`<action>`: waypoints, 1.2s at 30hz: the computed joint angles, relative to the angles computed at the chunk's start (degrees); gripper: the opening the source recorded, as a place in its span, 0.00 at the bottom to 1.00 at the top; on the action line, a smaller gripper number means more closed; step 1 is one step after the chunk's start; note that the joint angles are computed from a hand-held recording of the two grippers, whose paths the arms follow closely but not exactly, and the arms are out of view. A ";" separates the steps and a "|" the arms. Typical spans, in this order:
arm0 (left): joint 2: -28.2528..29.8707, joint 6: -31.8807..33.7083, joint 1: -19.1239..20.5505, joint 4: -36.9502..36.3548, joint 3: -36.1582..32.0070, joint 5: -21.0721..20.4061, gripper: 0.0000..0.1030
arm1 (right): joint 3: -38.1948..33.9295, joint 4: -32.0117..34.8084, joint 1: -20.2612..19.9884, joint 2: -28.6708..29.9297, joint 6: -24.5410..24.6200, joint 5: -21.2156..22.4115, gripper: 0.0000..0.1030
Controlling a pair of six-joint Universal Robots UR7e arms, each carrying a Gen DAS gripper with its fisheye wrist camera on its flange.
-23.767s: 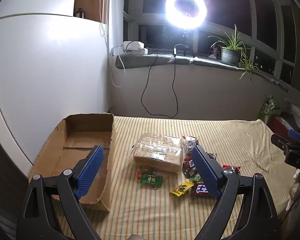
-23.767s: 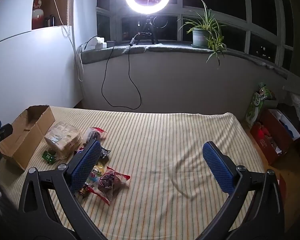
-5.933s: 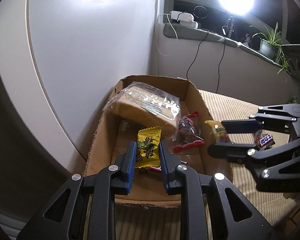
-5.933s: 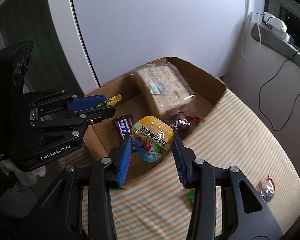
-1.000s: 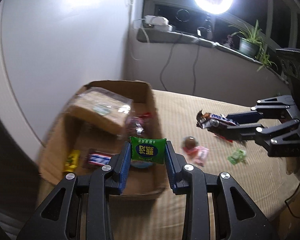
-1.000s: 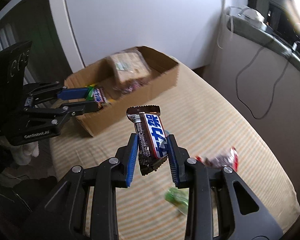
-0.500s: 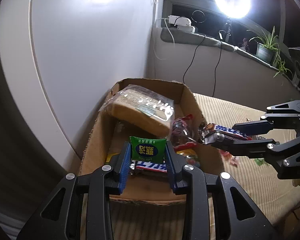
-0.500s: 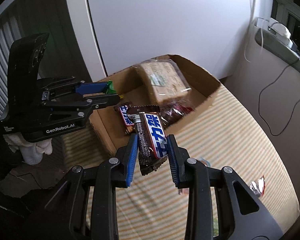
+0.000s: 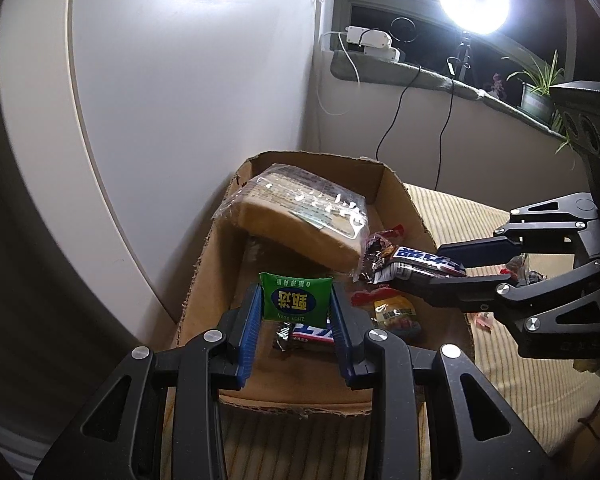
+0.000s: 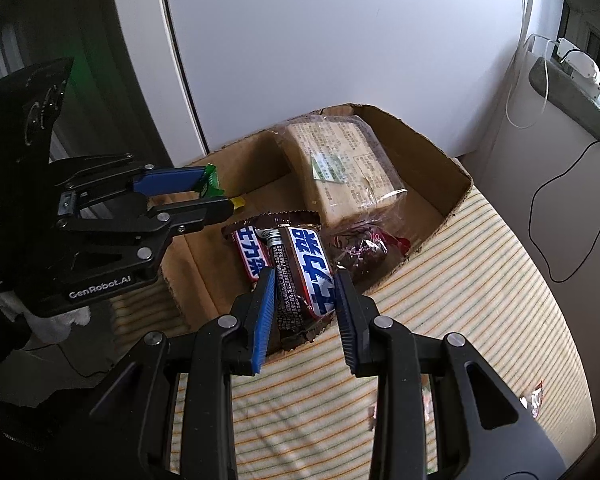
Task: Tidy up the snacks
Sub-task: 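Open both grippers to drop the green candy and Snickers into the box, then move both tools back to the snacks on the bedspread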
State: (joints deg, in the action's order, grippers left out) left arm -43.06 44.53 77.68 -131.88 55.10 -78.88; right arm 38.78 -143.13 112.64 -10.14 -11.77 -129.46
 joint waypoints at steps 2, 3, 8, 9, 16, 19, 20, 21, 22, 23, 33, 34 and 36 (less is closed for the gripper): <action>0.10 0.12 -0.05 -0.07 -0.08 0.25 0.32 | -0.75 0.48 -0.09 0.38 0.01 0.10 0.30; 0.11 0.14 -0.09 -0.14 -0.05 0.34 0.33 | -1.04 0.76 -0.13 0.52 0.07 0.20 0.30; -0.02 0.50 -0.21 -0.67 0.21 0.89 0.37 | -1.80 0.62 -0.13 0.95 -0.15 0.08 0.30; -0.07 0.57 -0.25 -0.79 0.33 1.02 0.38 | -1.88 0.82 -0.13 0.90 -0.01 0.18 0.32; -0.21 1.44 -0.50 -2.30 1.10 2.02 0.57 | -0.37 -1.30 0.27 0.13 -1.03 -0.48 0.57; -0.41 1.79 -0.63 -3.17 1.63 2.34 0.67 | 1.37 -2.54 0.37 -0.88 -0.80 -0.95 0.58; -0.55 1.99 -0.71 -4.00 2.06 2.62 0.70 | 1.99 -2.94 0.37 -1.25 -0.65 -1.21 0.58; -0.84 2.12 -0.81 -4.72 2.63 2.78 0.70 | 2.95 -3.56 0.37 -1.81 -0.42 -1.44 0.61; -0.93 2.18 -0.86 -4.83 2.74 2.81 0.70 | 3.65 -4.18 0.32 -2.22 -0.33 -1.58 0.65; -1.18 2.19 -0.92 -5.08 3.08 2.77 0.70 | 4.89 -5.65 0.35 -2.85 -0.41 -1.73 0.74; -3.24 4.25 -1.77 -10.20 7.00 4.22 0.70 | 17.22 -16.17 0.52 -9.88 -0.05 -2.68 0.79; -3.36 4.18 -1.83 -10.28 7.03 4.11 0.70 | 18.21 -16.96 0.59 -10.45 0.04 -2.86 0.79; -4.07 3.82 -1.99 -10.87 7.82 3.59 0.70 | 21.22 -19.49 0.71 -12.15 0.23 -3.66 0.79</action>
State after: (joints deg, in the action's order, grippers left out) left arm -47.12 48.34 75.69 -142.76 62.92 -75.29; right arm 60.00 -162.61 113.34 -22.29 -11.54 -133.12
